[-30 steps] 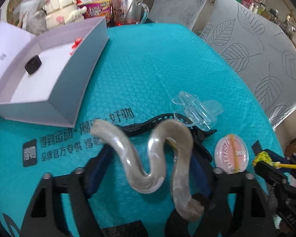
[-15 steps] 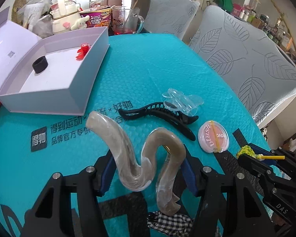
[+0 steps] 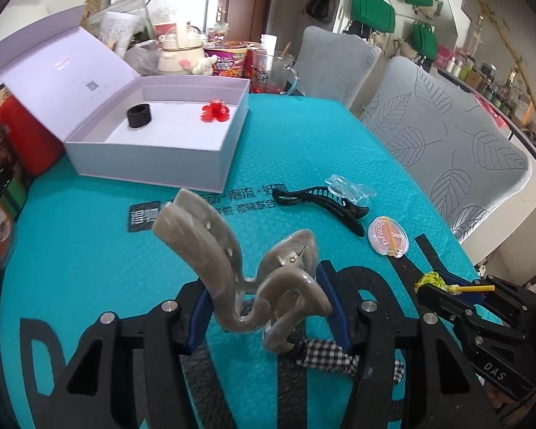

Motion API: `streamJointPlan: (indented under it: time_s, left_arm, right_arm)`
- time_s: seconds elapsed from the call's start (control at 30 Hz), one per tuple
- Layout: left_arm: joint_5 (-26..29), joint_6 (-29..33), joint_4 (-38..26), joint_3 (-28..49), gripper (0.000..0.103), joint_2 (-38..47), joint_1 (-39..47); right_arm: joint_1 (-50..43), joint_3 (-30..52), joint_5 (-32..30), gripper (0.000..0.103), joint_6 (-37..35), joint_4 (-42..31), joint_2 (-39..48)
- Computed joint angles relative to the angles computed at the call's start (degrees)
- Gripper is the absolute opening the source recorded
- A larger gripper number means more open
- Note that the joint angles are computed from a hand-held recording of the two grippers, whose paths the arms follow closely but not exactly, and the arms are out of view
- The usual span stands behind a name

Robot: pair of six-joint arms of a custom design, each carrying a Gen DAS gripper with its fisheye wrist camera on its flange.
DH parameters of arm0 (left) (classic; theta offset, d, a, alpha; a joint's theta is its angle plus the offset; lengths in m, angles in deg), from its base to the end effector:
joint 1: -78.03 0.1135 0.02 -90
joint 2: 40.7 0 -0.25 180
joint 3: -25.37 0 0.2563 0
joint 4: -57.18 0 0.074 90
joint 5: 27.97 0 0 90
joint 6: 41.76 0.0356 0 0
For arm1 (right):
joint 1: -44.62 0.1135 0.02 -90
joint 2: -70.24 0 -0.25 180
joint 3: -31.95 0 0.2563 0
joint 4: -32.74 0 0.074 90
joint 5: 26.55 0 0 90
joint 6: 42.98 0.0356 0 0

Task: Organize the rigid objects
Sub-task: 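Grasp the large beige wavy claw clip with the left tool, then carry the claw clip with the left tool while the right tool carries the lollipop toward the box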

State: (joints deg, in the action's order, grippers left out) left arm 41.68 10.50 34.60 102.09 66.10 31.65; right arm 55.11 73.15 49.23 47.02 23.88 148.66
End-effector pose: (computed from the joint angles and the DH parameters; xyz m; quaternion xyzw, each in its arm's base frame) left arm 0.2705 -0.2660 0.1390 0.0139 0.9341 -0.0868 0.3460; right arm 0.2434 0.0540 0.1252 -0.1302 0.9122 0.1482 0.3590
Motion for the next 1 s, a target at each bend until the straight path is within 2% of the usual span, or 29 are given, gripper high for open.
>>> streamJointPlan:
  time_s: [0.17, 0.47, 1.0]
  left_arm:
    - [-1.5, -2.8, 2.54, -7.11, 0.054, -5.34, -1.04]
    - [-5.99, -5.84, 3.03, -16.14, 0.054, -14.64, -2.71]
    - [-13.15, -9.11, -1.58, -24.91, 0.054, -29.97, -3.84]
  right_arm:
    - [4.07, -2.43, 1.3, 0.025, 0.74, 0.24, -3.93]
    - [12.26, -4.89, 4.6, 0.025, 3.06, 0.96, -8.12]
    - [22.01, -1.14, 7.9, 0.025, 4.11, 1.45, -7.87]
